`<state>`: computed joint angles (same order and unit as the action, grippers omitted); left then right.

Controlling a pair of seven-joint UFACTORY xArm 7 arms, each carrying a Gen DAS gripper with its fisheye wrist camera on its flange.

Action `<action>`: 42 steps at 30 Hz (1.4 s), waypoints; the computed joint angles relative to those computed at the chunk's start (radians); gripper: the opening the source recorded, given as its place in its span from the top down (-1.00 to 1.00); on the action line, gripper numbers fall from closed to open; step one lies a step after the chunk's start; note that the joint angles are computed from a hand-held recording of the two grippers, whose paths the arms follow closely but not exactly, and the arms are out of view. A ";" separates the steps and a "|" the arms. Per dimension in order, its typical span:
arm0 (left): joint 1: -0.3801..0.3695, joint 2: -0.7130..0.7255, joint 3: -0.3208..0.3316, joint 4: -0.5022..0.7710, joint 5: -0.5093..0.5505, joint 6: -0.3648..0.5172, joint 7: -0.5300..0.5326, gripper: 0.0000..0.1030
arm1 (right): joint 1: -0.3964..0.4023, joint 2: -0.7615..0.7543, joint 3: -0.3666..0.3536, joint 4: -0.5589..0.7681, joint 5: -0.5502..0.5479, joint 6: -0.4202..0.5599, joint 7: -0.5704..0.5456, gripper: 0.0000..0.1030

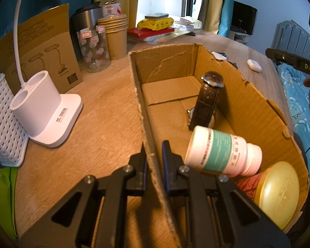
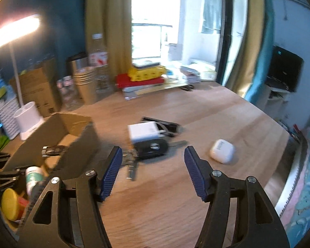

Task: Organize rigid objects
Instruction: 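Move the right tool to the white earbud case and grasp it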

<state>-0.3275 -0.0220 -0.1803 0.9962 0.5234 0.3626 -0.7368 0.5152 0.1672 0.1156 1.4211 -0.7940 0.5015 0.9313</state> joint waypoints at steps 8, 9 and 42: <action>0.000 0.000 0.001 0.000 0.002 0.000 -0.001 0.74 | -0.039 -0.004 -0.025 -0.027 -0.051 0.031 0.066 -0.28; 0.000 0.000 0.001 0.000 0.003 0.001 -0.002 0.75 | -0.041 -0.001 -0.027 -0.026 -0.059 0.039 0.075 -0.28; 0.000 0.000 0.001 0.000 0.002 0.000 0.000 0.74 | -0.053 0.276 -0.139 0.262 0.135 0.167 -0.086 -0.28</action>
<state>-0.3274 -0.0222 -0.1797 0.9960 0.5253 0.3629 -0.7370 0.4619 0.4427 -0.0237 1.6834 -0.6589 0.6684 0.8455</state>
